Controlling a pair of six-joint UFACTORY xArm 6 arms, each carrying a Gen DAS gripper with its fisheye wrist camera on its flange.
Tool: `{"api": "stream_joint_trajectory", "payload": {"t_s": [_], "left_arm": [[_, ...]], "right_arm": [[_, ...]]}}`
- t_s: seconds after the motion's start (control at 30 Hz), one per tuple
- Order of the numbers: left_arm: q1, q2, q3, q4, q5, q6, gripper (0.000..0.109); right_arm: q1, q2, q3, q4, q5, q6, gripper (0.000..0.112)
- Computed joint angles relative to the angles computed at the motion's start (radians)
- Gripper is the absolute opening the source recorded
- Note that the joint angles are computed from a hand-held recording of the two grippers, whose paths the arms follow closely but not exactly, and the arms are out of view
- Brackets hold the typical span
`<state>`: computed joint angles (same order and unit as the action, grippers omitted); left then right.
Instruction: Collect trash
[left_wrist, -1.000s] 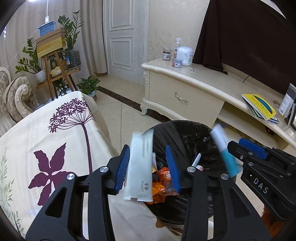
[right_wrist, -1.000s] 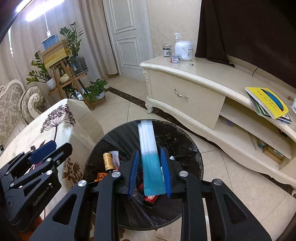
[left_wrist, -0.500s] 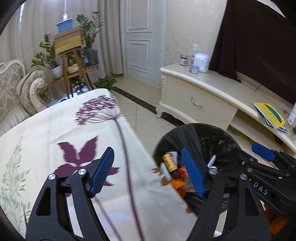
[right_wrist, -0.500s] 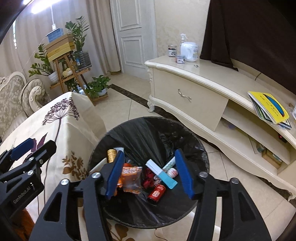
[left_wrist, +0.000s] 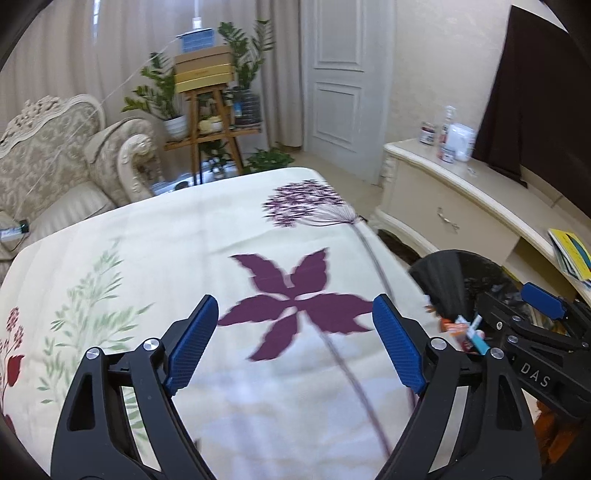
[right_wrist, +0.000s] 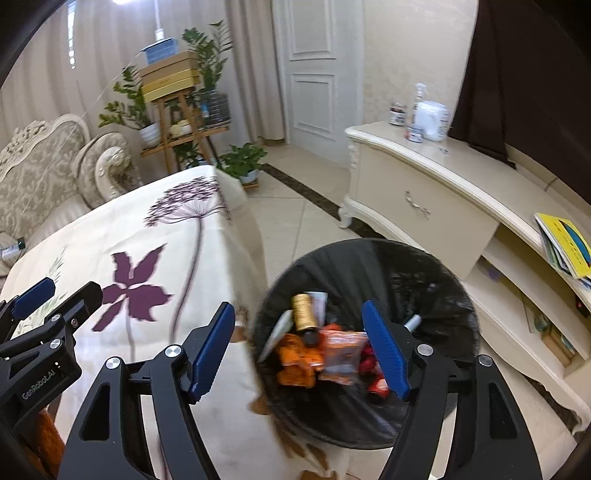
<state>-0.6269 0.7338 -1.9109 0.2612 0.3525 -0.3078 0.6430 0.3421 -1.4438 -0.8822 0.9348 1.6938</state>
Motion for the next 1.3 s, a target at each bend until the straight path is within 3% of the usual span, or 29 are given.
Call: {"api": "stream_joint_trajectory", "payload": {"t_s": [0.47,0.83,1.07,1.17,1.3], "left_arm": [[0.103,-0.143,0.218,0.109,-0.068,-0.14,0.084],[0.143,-0.188,0.277,0.266,-0.08,-0.271,0.087],[0.143,-0.188,0.279,0.255,-0.087,-0.255,0.09],[0.127,-0.179,0.271,0.166,-0.095,-0.164,0.09],[0.105,-0.174,0.269,0.161,-0.112,-0.143,0.09]], "right_arm": [[0.055,0.21,-0.311,0.042,0.022,-0.154,0.073],[0.075,0.326,-0.489,0.074,0.042,-0.245,0.074],[0.08,0.336,-0.509,0.074,0.055,-0.249,0.074],[0.081,0.309,-0.47,0.066,0.062,-0.223,0.074],[0.084,0.252,-0.396,0.05,0.085,-0.18,0.075]]}}
